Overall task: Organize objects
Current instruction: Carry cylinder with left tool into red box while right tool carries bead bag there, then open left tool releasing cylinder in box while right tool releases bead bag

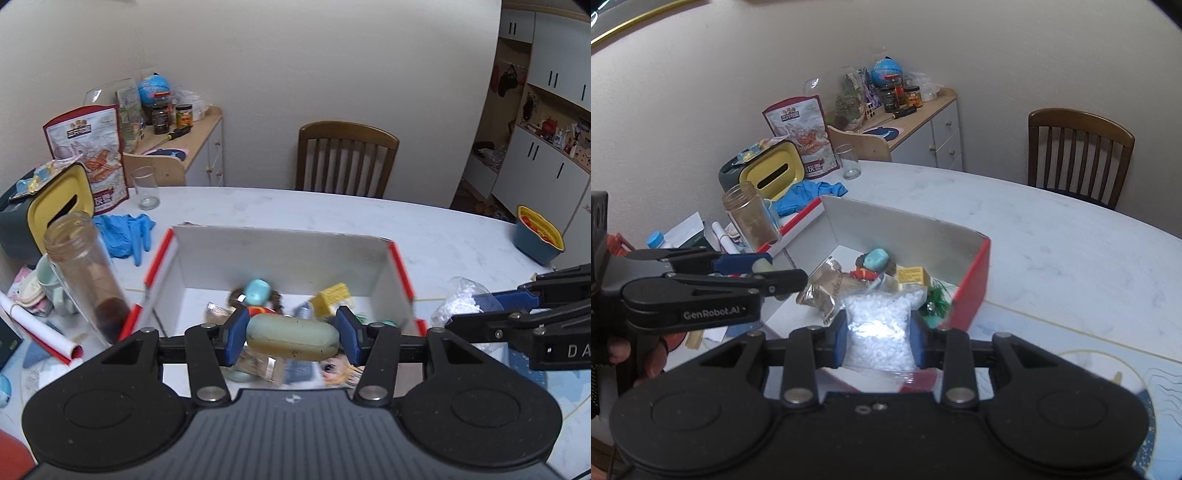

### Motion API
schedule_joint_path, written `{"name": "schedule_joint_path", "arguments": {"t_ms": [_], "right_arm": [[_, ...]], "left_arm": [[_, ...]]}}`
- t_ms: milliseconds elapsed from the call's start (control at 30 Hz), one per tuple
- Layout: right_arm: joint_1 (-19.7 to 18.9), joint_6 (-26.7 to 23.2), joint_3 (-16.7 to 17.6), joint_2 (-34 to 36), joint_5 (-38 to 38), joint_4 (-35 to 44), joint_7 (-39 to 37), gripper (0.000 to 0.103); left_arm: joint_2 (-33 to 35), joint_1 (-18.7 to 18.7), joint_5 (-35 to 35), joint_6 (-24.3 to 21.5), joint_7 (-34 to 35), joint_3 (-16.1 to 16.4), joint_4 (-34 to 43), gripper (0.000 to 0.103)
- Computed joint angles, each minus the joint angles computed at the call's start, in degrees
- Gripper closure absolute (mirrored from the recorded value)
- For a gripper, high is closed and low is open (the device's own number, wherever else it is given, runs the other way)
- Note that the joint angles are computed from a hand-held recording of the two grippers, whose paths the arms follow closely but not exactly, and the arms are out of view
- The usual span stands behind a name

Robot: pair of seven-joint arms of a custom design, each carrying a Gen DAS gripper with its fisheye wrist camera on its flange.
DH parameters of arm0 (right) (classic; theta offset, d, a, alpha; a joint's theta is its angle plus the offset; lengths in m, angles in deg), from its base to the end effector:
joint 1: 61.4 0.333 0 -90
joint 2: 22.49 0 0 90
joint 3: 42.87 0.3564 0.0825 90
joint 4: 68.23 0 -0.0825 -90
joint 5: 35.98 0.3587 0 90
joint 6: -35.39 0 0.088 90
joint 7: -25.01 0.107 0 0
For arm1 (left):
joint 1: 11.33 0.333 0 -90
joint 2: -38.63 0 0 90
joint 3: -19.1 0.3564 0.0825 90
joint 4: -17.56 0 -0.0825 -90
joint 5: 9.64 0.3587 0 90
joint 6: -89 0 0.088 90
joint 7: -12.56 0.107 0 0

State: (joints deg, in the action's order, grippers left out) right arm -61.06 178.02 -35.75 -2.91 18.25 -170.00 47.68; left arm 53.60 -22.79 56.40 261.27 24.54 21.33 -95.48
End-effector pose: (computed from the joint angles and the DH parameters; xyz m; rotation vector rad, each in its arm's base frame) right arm 0.6620 0.0726 0.4568 -2.0815 1.0767 -0.1581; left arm 0.5972 -0.1665 0.4503 -1.8060 1.6313 -0.8222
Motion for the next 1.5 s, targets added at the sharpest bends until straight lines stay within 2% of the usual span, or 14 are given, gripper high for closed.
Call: {"name": "schedule_joint_path", "arguments": {"t_ms": [167,433,633,800,1100,1333,1433,1500], "right_arm": [[2.0,2.7,0.3,1.9,-3.0,1.2,3.0,0.072],[4.5,6.1,1.0,5.2,-11.5,2.5,10.5,0.072],[5.3,7.0,1.9,7.6,-17.2,3.9,16.1,0.072],[4.3,7.4,3.8,8.9,-18.0,4.6,16.4,0.072],[5.9,7.9,3.5,11.3,-23.4,6.4,19.3,0.072],[5.4,10.4,4.9,11.5,-24.8,5.1,18.7,0.071],[5.1,10.3,5.3,11.6,-25.2,5.3,18.6,0.071],[5.0,9.7,5.3,11.7,-25.5,5.7,18.5,0.07]], "left_arm": [[1.7,1.9,-5.2,1.1,6.2,0.1,1.1,0.052],[6.7,3.7,-18.7,1.7,19.6,-0.3,5.2,0.052],[12.1,4.3,-27.6,-0.6,29.3,-1.6,11.1,0.052],[16.2,5.9,-34.8,-3.3,38.1,-4.4,16.1,0.052],[22.3,7.1,-45.7,-9.8,51.1,-7.7,23.5,0.052],[23.7,5.4,-51.3,-12.9,57.2,-6.4,25.6,0.052],[24.3,5.0,-53.3,-15.8,59.5,-6.4,27.0,0.052],[24.2,4.6,-53.9,-16.1,60.2,-6.0,27.1,0.052]]}}
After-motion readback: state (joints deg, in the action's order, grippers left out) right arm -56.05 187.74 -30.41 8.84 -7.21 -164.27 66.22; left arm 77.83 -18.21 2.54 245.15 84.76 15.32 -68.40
